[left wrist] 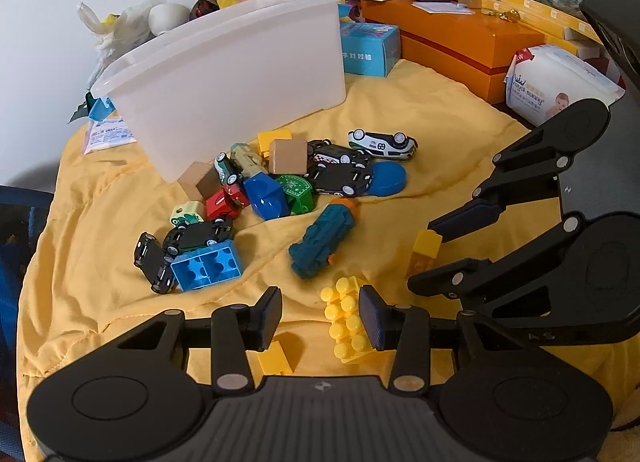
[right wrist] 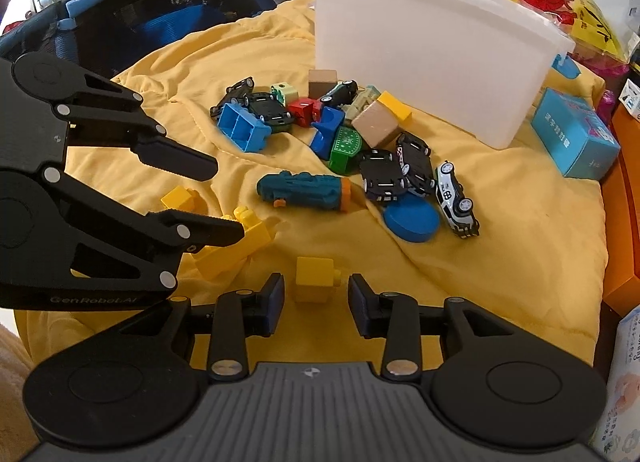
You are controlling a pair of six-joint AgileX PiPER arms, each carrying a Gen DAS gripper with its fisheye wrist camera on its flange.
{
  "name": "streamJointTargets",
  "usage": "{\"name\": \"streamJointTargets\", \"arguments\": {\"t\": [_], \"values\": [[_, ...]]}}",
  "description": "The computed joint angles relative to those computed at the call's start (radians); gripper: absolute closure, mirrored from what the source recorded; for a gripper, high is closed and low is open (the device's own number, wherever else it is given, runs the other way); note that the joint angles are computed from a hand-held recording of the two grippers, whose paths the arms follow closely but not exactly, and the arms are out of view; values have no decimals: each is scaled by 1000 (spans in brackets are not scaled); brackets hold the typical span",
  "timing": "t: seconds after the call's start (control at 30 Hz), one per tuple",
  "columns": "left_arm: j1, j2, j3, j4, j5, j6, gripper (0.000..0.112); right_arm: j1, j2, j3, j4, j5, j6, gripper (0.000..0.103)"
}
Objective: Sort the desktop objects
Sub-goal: 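Push the yellow bricks together into a group with both grippers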
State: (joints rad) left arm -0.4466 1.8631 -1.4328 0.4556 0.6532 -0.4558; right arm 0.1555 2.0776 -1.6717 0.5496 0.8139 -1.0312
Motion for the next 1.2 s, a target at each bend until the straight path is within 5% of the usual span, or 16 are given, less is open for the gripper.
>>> {"name": "streamJointTargets", "arguments": {"t": [0.6,0.83,1.07,1.2], "values": [[7,-54,52,-62,-16,-3,65,-18,-20,22,10,-4,-14,63],[59,-125,128,-100,-69,-35,65,-97,-19,-4,186,78,-2,63],[91,-93,138,-183,-93,31,65,-133,22,-92,269,134,139,61],[89,-90,132,-210,-95,73,65,-89,74,-209,181,156,312,62]]}}
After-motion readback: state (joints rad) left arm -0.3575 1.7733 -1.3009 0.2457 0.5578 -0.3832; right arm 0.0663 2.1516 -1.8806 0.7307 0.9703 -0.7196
